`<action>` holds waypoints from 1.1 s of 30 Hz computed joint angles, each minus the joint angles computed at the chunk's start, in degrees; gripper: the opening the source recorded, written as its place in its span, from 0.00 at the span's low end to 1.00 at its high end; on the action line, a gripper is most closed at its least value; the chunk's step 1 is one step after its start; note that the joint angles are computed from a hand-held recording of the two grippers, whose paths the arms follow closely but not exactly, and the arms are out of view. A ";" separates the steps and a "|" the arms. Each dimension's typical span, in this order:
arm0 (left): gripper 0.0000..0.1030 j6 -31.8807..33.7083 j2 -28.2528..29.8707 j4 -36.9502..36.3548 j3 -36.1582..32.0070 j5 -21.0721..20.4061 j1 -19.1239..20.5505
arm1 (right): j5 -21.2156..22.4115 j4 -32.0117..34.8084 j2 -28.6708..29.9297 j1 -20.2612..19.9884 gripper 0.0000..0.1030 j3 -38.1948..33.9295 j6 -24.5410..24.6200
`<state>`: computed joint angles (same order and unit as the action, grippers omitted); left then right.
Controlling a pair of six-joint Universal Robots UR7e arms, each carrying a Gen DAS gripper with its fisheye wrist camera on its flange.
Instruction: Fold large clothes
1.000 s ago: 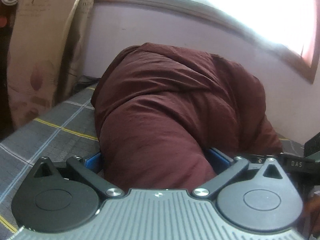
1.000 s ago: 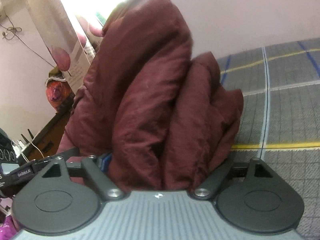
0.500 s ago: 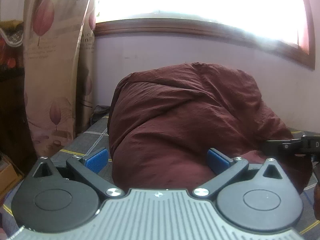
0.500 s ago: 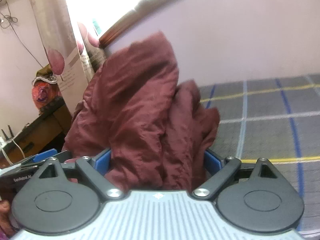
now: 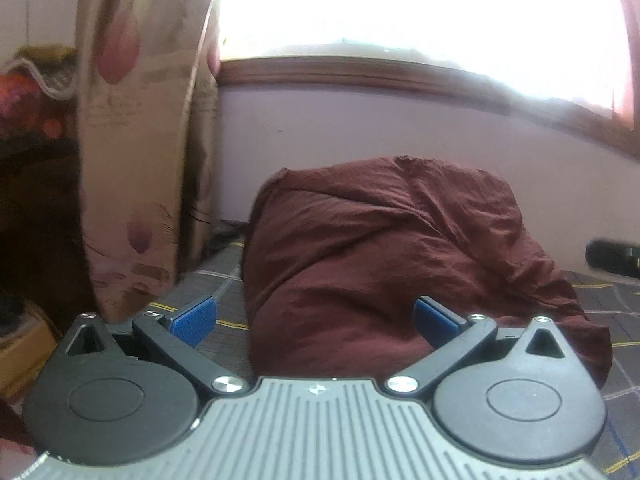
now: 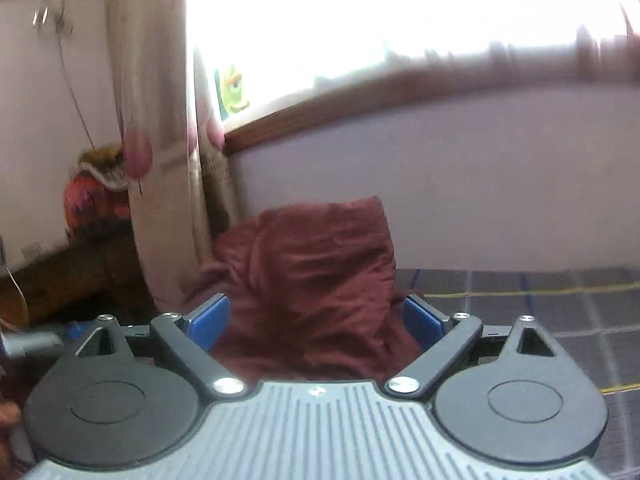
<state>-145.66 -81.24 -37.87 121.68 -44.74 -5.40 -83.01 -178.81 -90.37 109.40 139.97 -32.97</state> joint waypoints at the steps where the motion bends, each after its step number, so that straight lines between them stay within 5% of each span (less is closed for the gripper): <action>1: 1.00 -0.17 1.13 0.50 -0.86 -0.53 0.07 | -0.96 -1.10 -0.52 0.69 0.95 1.01 -0.22; 6: 1.00 2.70 4.65 -0.38 -4.09 -2.01 0.10 | -3.62 -1.38 -4.18 2.53 0.98 4.41 -0.09; 9: 1.00 4.00 8.70 -1.00 -7.22 -5.65 1.22 | -11.02 -0.89 -5.25 5.43 0.98 5.16 1.52; 12: 1.00 5.51 10.03 -5.00 -8.76 -9.58 1.02 | -20.67 8.91 -7.25 9.48 0.98 3.17 7.15; 15: 1.00 7.26 9.40 -10.01 -8.58 -11.43 -0.96 | -22.94 19.52 -11.50 11.08 1.00 1.93 8.05; 18: 1.00 8.87 12.06 -9.38 -11.05 -14.76 -1.02 | -25.78 23.16 -13.73 12.91 1.00 1.79 8.07; 23: 1.00 12.55 14.47 -9.24 -13.70 -16.88 -1.32 | -25.40 25.46 -16.89 12.93 1.00 2.09 10.08; 29: 1.00 9.53 20.85 0.09 -20.33 -19.70 -0.52 | -25.67 31.02 -19.87 12.31 1.00 1.15 10.62; 33: 1.00 11.98 19.48 -1.33 -19.68 -15.83 -3.42 | -24.21 32.06 -22.05 11.04 1.00 1.46 9.73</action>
<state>-133.68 -61.77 -39.21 102.00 -60.57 -8.82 -107.22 -146.75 -112.41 120.44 141.43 -23.24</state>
